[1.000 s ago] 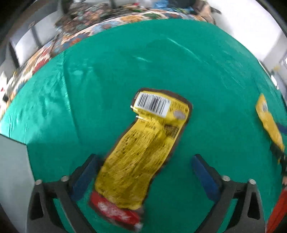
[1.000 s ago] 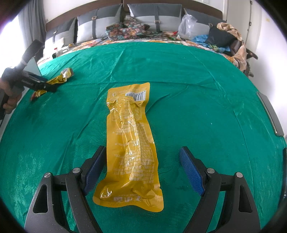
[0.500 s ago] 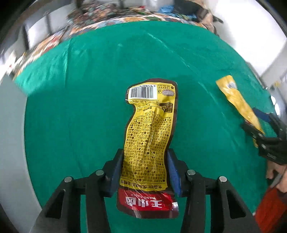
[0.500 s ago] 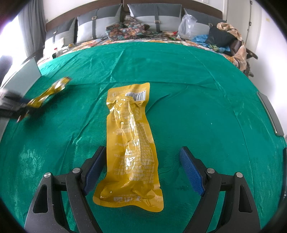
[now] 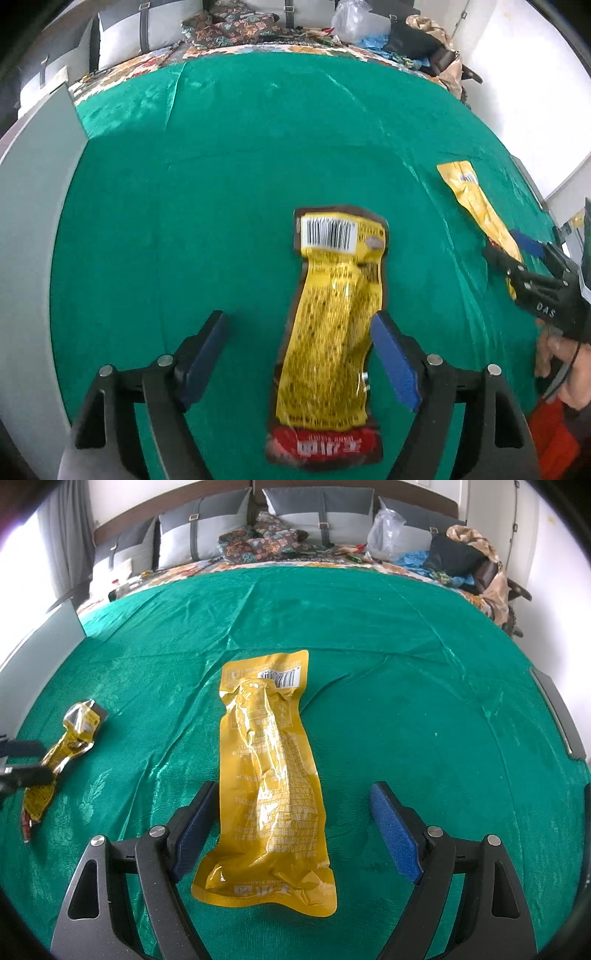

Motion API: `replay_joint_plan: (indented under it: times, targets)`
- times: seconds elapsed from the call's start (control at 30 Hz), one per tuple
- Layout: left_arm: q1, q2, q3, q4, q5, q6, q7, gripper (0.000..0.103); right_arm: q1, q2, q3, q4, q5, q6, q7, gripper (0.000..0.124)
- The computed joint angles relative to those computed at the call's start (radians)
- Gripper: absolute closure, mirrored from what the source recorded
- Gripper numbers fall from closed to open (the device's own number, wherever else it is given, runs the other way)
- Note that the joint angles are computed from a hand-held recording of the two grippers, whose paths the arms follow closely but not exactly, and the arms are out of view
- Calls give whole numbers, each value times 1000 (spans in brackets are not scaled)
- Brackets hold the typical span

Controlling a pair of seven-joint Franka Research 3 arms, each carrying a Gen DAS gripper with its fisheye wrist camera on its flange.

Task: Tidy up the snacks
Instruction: 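Grasp the yellow-and-red packet with the left tool while the right tool holds its packet, then carry both packets over the white box and open both tools to drop them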

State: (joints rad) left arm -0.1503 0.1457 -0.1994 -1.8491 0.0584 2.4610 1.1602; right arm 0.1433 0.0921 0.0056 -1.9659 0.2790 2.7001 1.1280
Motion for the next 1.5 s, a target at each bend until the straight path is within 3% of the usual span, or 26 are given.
replay_joint_plan:
  times: [0.1,0.2,0.27,0.3,0.33,0.37,0.4,0.47,0.53,0.63,0.87,1.07,1.23,1.33,1.5]
  targets:
    - [-11,26,-10,39,21,-39,40,25,2,1,-3,7,-20,-15,13,39]
    - [-50,19,-11,35,146,-75,54,23,12,37,-21,122,-139,-211,131,39]
    - [-48,9,-16,14,123,-49,68,24,15,85,-23,234,-176,-358,181,39]
    - [-49,5,-13,8,122,-44,51,31,14,107,-21,279,-175,-403,185,39]
    - [-50,-4,-8,-2,136,-30,28,49,14,129,-18,320,-177,-436,183,39]
    - [-50,-7,-6,-2,138,-31,19,52,18,152,-18,358,-190,-465,181,39]
    - [-48,-10,-5,-3,136,-37,11,63,18,167,-17,382,-195,-483,173,43]
    - [-35,-26,-7,-26,92,-16,26,67,15,175,-15,393,-185,-487,145,67]
    - [-22,-52,-7,-65,29,23,28,69,4,159,-13,391,-151,-507,132,81]
    - [-12,-115,-3,-156,-56,114,-3,69,-48,119,-7,365,15,-547,97,81]
    - [-45,-304,29,-351,-274,325,-24,69,-91,20,-21,277,204,-579,56,81]
    - [-61,-542,65,-482,-255,433,-147,69,-65,-43,-6,272,288,-604,18,81]
    - [31,-789,89,-574,-117,349,-254,68,4,-79,31,315,385,-641,-32,81]
    - [123,-927,100,-608,-4,195,-287,68,63,-81,64,357,439,-676,-52,81]
    - [209,-1076,140,-682,105,-3,-314,67,177,-43,130,454,489,-735,-59,80]
